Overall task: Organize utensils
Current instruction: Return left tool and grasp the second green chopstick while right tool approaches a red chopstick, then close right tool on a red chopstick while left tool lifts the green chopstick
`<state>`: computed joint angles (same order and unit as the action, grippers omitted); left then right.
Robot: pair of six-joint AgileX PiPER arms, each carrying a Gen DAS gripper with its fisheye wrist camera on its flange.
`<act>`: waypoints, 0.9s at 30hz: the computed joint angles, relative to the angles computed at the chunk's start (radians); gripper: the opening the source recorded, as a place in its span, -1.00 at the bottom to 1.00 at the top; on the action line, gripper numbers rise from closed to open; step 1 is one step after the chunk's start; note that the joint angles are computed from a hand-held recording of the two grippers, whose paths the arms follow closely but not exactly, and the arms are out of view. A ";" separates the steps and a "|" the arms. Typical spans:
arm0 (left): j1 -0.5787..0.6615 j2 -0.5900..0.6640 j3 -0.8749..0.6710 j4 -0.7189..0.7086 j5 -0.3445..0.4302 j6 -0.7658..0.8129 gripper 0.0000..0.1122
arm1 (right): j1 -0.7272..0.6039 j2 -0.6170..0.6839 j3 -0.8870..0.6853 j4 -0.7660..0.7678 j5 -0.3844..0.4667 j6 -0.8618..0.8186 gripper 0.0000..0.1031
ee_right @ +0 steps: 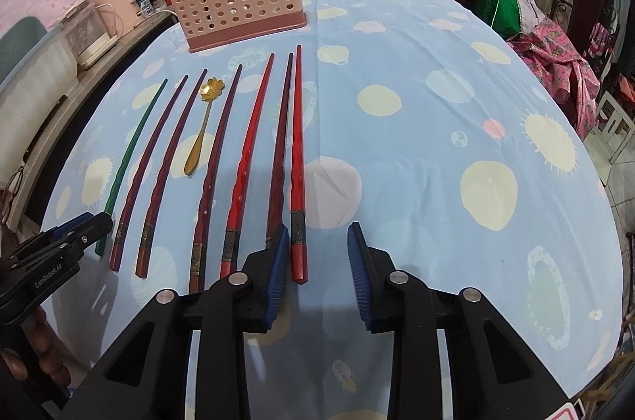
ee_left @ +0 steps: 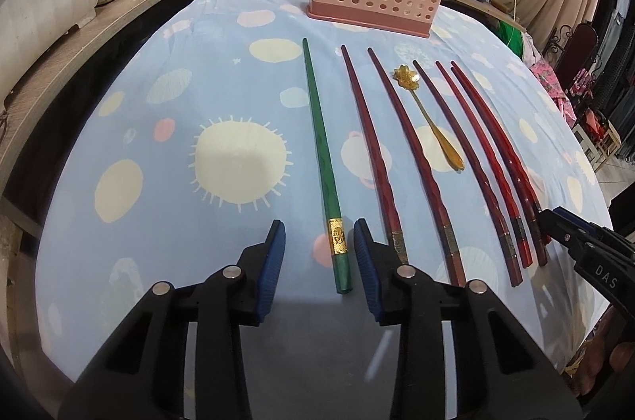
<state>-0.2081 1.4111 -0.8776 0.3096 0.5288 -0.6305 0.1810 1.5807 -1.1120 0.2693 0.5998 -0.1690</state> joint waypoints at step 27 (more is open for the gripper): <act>0.038 -0.079 -0.023 -0.117 0.006 0.116 -0.86 | -0.010 -0.061 -0.008 0.047 -0.010 -0.072 -0.86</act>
